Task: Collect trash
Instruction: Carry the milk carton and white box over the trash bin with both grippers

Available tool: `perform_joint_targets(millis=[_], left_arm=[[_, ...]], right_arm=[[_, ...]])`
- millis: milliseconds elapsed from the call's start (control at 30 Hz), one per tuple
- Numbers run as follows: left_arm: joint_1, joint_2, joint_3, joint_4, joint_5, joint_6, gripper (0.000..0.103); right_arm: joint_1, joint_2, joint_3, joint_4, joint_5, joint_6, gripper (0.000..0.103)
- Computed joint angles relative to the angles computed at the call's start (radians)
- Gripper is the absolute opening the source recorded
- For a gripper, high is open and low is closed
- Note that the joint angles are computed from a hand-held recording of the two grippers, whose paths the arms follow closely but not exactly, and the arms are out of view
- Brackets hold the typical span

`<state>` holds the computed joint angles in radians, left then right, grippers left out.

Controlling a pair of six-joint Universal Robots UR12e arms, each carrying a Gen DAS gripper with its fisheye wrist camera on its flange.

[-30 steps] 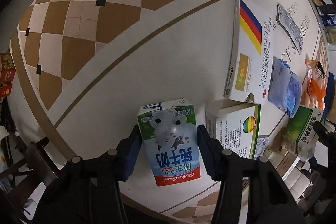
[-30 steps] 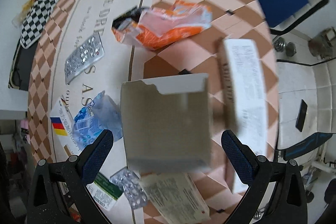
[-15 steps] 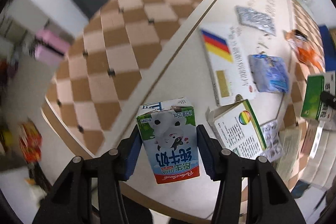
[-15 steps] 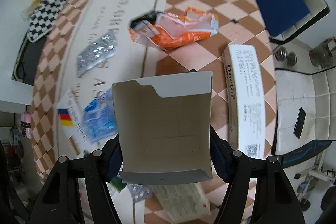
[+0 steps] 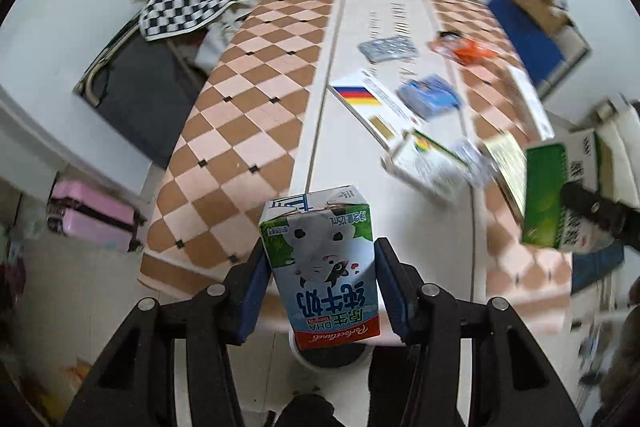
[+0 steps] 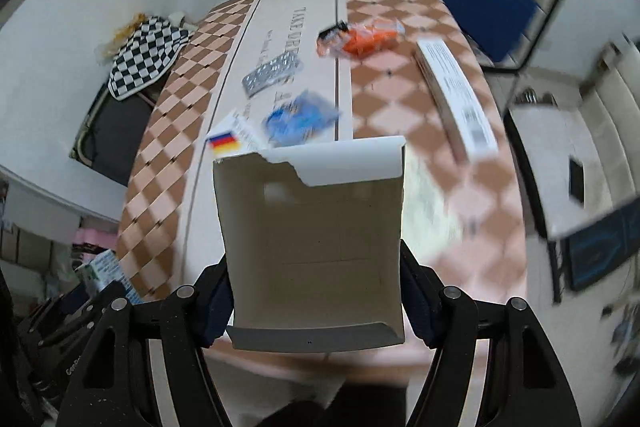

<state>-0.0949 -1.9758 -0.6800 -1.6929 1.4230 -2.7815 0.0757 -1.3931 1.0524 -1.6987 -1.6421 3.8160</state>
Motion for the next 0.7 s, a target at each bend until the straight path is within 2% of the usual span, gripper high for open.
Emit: perform_joint_targets(millis=[100,200,367,467,567,700], left_arm=[[0.037,0.06,-0.077,-0.01,-0.054,0.097,0.048],[0.064,0.113,-0.147,-0.038,-0.079,0.169,0.048],[0.09,0.191,-0.298,-0.076,-0.075,0.25,0.048],[0.093,0.224,-0.398,-0.079,-0.055,0.258,0.048],[0.096,0.247,-0.499,-0.064,-0.039,0.25,0.048],[0.091,0.241,-0.628,-0.022,-0.017,0.221,0.048]], right_arm=[[0.066,-0.065,0.085,-0.024,-0.025,0.132,0.072],[0.131,-0.119,0.165,-0.044,-0.034,0.251,0.072],[0.211,-0.181,0.289,-0.044,0.016,0.393,0.072],[0.233,-0.211,0.379,-0.052,0.064,0.453,0.072],[0.229,-0.228,0.464,-0.079,0.119,0.475,0.072],[0.224,-0.243,0.634,-0.21,0.2,0.514,0.072]])
